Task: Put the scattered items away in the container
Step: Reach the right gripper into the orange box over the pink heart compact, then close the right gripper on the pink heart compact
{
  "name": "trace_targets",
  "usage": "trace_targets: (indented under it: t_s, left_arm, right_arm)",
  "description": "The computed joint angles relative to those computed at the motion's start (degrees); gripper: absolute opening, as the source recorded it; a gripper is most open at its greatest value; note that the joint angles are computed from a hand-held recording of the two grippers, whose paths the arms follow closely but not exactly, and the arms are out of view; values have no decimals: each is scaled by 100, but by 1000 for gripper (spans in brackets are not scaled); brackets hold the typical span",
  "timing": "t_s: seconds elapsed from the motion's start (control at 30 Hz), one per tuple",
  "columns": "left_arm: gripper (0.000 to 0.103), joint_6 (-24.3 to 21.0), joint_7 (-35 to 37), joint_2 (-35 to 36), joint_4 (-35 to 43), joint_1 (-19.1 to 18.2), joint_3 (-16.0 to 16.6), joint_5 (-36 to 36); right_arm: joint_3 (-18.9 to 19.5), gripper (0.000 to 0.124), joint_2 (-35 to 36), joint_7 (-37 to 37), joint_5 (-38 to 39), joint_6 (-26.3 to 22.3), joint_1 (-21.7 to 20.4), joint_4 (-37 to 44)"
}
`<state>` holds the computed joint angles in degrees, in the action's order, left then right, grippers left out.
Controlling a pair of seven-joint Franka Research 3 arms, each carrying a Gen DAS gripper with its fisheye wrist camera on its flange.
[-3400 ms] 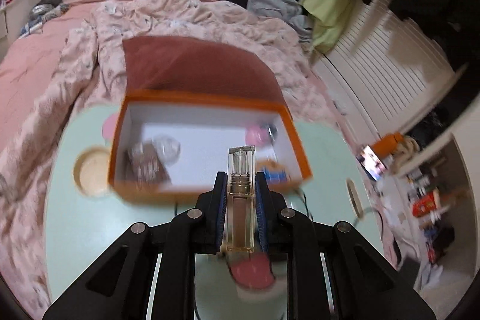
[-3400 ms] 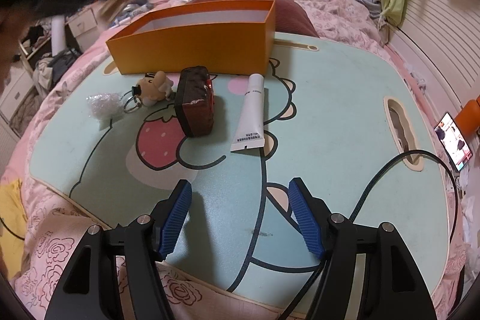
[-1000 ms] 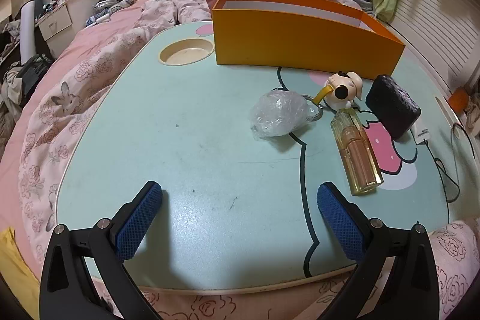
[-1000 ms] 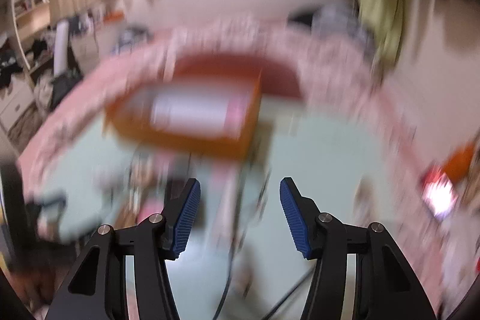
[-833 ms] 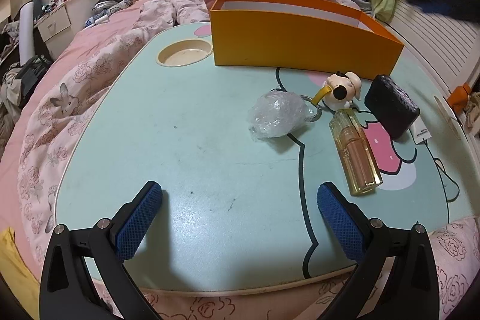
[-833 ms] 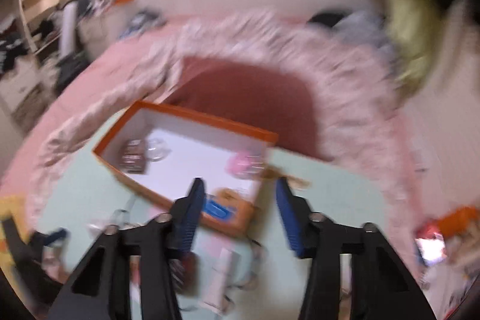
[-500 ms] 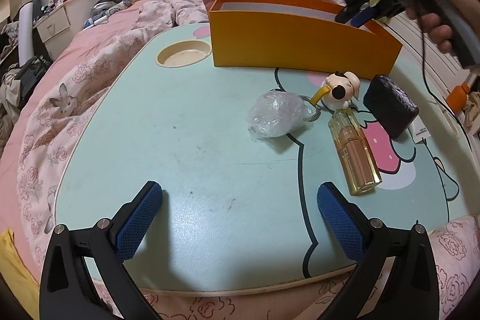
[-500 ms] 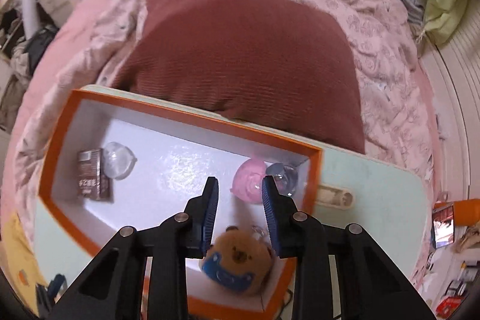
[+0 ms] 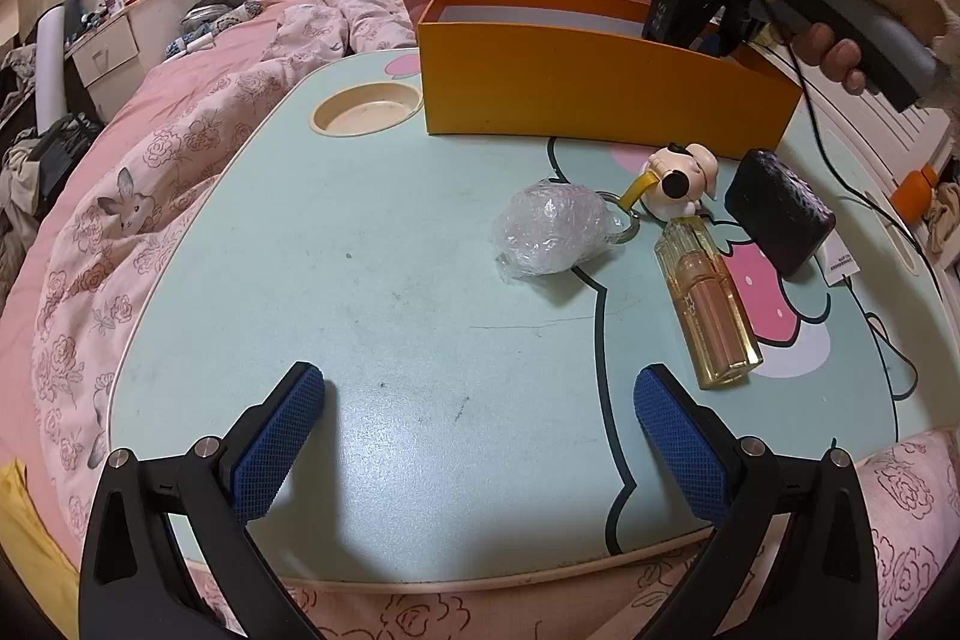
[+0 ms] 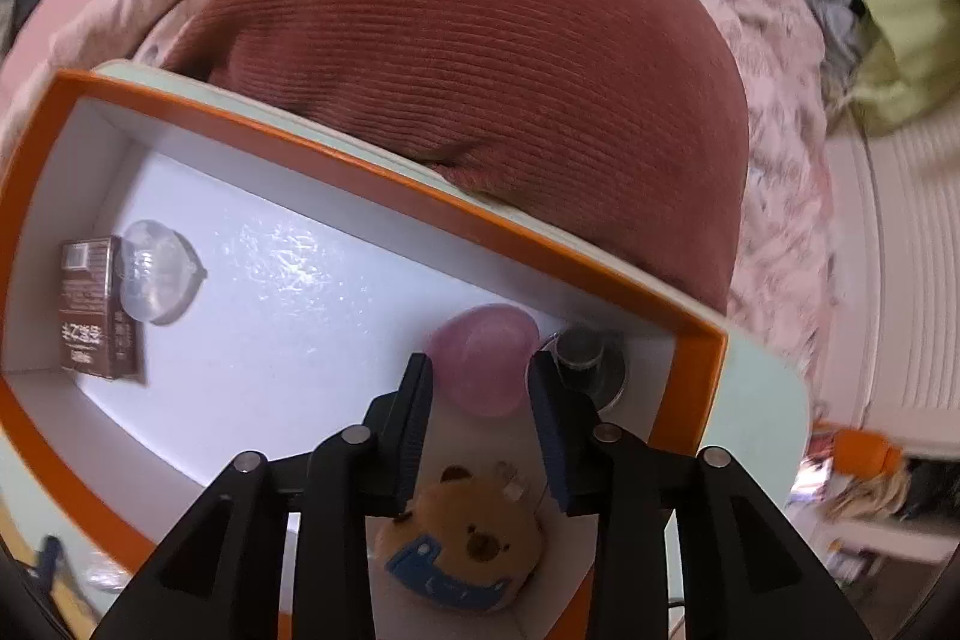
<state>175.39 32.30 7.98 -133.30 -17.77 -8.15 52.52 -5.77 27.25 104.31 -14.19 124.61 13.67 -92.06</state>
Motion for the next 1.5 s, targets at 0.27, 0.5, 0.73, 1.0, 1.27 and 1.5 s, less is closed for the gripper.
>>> trace_targets:
  t_s: [0.27,0.5,0.73,1.0,1.27,1.5]
  left_arm:
    - [103,28,-41,6,2,-4,20,48]
    - [103,22,-41,8,7,1,12,47]
    - [103,24,-64,6,8,-9,20,65]
    - [103,18,-57,6,9,-10,12,53]
    - [103,20,-45,6,8,-6,13,47]
    - [103,10,-40,8,13,-9,8,39]
  right_arm:
    - [-71,30,-195,95,-323,582,117,-447]
    - [97,13,-863,256,144,2062,-141,-1473]
    - [158,1,-1345,12,477,2469,-204,-1911]
    - [343,58,-1137,-858,1697,2291,-587,-1693]
    - [81,55,-580,-381,1005,1516,-144,-1021]
    - [244,35,-479,-692,780,1091,-85,-810]
